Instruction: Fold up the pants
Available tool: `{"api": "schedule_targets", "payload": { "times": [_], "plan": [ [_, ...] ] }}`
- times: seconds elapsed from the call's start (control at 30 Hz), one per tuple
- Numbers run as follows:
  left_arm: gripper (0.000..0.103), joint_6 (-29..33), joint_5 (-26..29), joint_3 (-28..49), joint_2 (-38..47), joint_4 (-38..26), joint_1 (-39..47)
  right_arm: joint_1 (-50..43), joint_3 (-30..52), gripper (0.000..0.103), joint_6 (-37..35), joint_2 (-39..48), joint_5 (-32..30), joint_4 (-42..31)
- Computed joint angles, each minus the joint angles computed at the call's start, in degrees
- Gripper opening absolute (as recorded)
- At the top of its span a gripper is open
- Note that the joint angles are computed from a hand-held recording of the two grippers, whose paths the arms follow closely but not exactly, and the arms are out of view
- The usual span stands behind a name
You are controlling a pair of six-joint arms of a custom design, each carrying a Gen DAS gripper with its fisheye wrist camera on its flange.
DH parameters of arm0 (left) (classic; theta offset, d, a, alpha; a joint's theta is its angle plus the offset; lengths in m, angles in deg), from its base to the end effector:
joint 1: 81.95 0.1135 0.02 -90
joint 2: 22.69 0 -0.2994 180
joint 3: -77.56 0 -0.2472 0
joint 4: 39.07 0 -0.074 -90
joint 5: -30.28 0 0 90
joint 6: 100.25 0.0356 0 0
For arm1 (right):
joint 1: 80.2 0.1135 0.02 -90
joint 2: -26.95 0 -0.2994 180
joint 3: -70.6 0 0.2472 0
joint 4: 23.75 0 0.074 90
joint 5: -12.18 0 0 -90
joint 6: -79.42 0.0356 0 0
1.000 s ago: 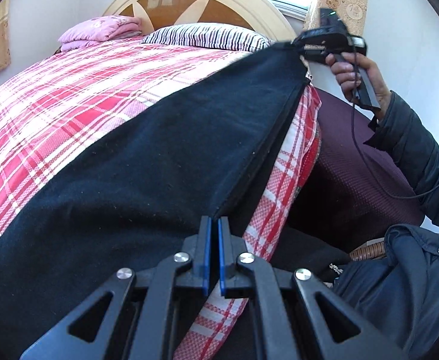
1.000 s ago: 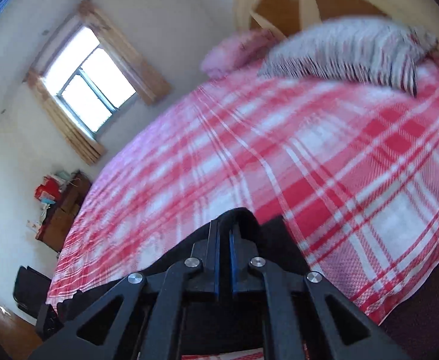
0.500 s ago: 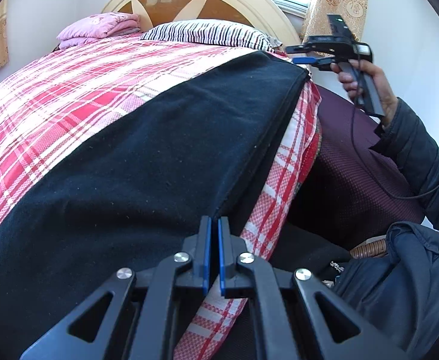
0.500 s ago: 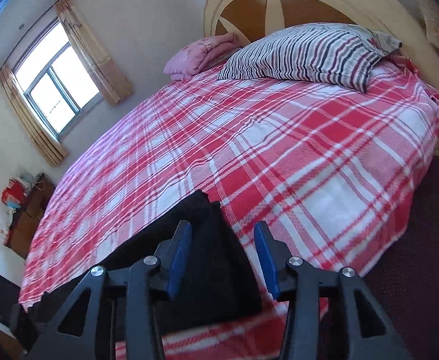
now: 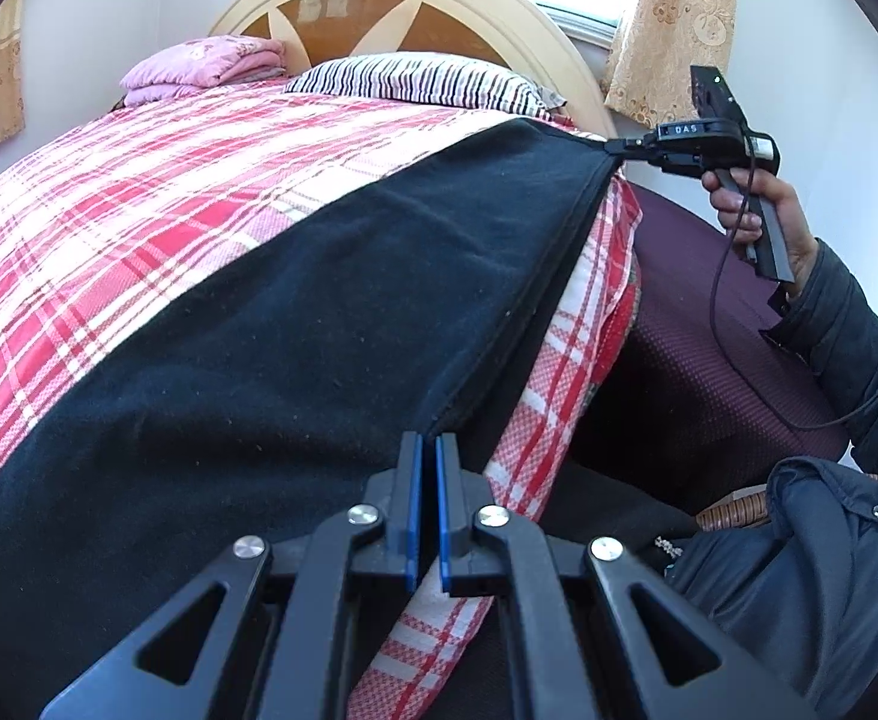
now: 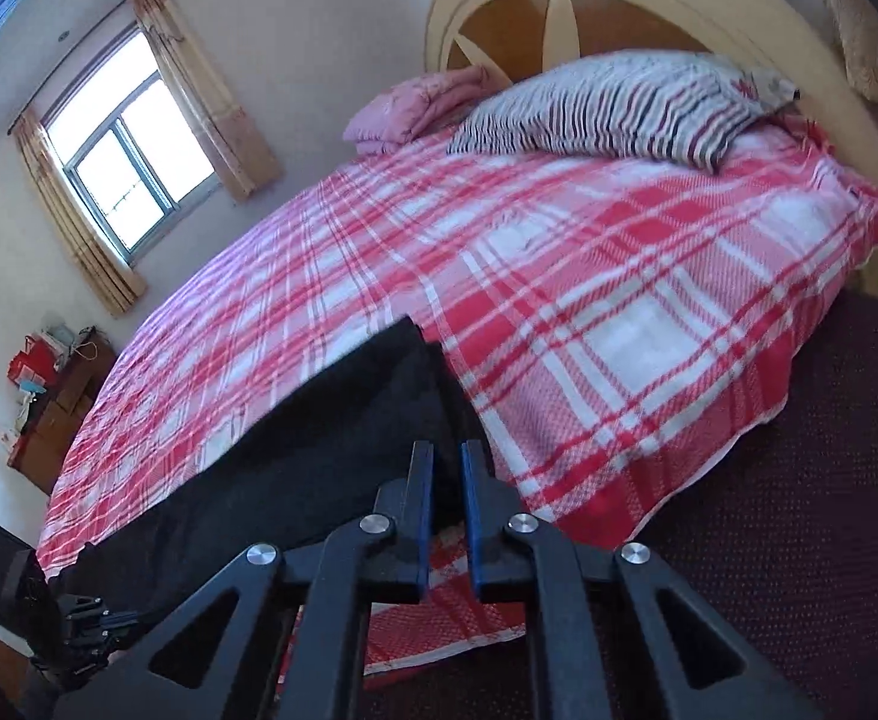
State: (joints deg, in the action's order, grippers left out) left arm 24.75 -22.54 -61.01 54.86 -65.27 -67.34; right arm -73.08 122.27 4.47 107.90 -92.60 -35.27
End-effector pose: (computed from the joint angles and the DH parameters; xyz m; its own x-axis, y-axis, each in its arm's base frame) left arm 0.2016 0.0303 0.1695 -0.6614 0.2999 -0.6875 0.5494 0.8177 -0.1719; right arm 0.2674 0.0426 0.2174 -0.7070 0.1647 -0.6877 -0.1324 0.9245 0.3575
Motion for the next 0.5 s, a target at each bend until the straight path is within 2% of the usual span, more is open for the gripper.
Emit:
{"api": "schedule_targets", "payload": {
  "times": [0.07,0.23,0.3,0.4,0.5],
  "plan": [
    [0.005,0.24,-0.76,-0.46,-0.5,0.45,-0.64,0.92,0.59,0.007,-0.68,-0.89,2.07,-1.84],
    [0.005,0.85,-0.74,-0.48,1.91,0.81,-0.38,2.04,2.19,0.007,-1.73,3.1,7.21,-4.92],
    [0.005,0.69,0.02,-0.46,1.56,0.64,0.28,2.21,1.2,0.007,-2.43,1.54,8.15,-3.89],
    [0.005,0.19,1.17,-0.63,0.2,0.53,1.29,5.06,1.19,0.008,-1.66,-2.9,15.2,-2.62],
    [0.005,-0.33,2.15,-1.38,-2.02,1.44,1.98,8.62,4.45,0.014,-3.24,-2.3,14.86,-2.46]
  ]
}}
